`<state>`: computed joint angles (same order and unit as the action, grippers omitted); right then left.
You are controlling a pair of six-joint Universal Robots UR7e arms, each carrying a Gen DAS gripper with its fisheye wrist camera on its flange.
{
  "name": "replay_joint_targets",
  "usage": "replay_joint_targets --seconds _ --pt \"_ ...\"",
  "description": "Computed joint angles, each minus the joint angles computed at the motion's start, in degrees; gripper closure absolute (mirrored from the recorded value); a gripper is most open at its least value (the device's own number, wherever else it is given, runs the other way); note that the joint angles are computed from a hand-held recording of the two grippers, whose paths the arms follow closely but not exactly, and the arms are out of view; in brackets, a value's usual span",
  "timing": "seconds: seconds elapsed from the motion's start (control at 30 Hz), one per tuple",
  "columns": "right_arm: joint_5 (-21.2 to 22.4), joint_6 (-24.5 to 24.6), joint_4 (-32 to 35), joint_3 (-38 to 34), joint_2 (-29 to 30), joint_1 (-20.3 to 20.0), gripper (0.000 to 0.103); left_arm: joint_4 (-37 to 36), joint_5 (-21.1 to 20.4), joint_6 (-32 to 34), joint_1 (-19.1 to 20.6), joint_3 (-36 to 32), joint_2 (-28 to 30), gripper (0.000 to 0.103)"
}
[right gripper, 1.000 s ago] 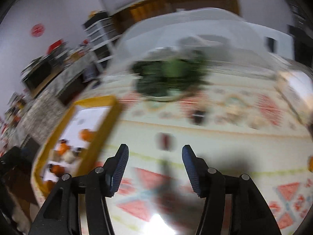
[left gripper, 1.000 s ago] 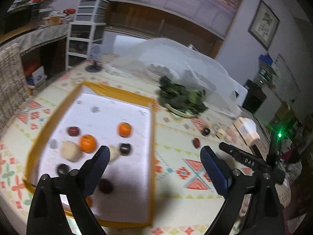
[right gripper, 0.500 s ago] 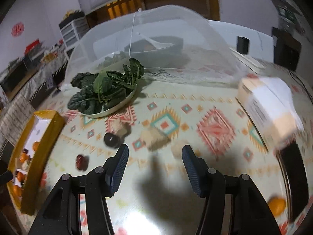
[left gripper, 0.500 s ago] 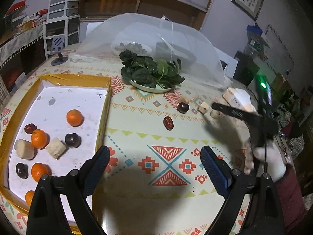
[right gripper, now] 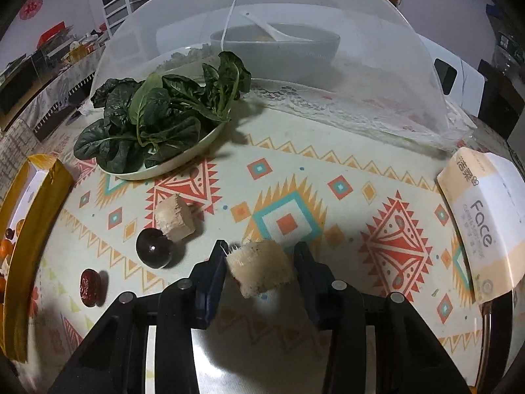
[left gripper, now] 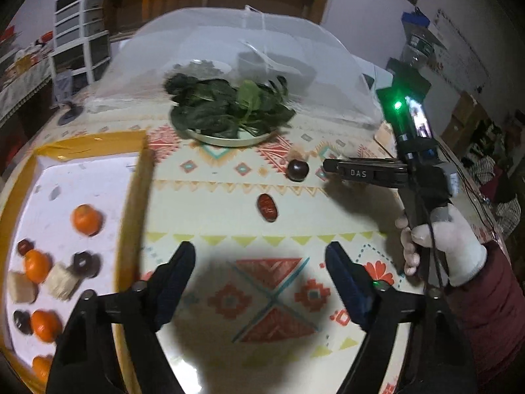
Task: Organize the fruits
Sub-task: 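Move both open tools back toward the fruit on the table, then grasp a red date with the left tool while the right tool grasps a yam chunk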
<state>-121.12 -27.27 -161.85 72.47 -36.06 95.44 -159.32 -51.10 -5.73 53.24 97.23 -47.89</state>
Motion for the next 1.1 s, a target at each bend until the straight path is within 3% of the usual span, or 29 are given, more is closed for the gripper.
replay_joint_targets --seconds 0.07,0.37,0.43,0.5,0.53,0.77,0.93,1.1 --pt "1.34 1.08 -1.18 1.59 -1.28 -0.07 0.059 2.23 -1.00 -0.17 0.62 -2.56 1.74 0.039" --pt "9.51 3.02 -7.31 15.73 -11.63 -0.10 0.058 6.88 -2.41 -0.79 3.57 -13.45 9.69 0.040" --pt "10.29 3.30 -7.89 16.91 -12.30 -0.13 0.058 7.42 -1.84 -0.36 3.92 -15.39 11.29 0.050" --pt "11.92 4.21 -8.10 18.95 -13.78 -0.36 0.058 9.72 -0.83 -0.38 4.01 -16.90 12.51 0.084" --pt "12.77 4.73 -8.03 19.78 -14.40 -0.46 0.058 8.69 0.26 0.57 3.74 -16.74 12.77 0.086" --pt "14.85 5.67 -8.65 22.57 -16.02 -0.11 0.058 6.19 0.05 0.20 2.98 -12.86 10.50 0.086" --pt "16.22 5.79 -8.46 23.75 -16.15 1.42 0.058 1.39 -1.10 -1.74 1.75 -5.50 3.15 0.086" --pt "17.68 5.26 -8.10 23.84 -14.89 4.10 0.058 -2.80 1.03 -3.52 1.30 1.20 -4.43 0.086"
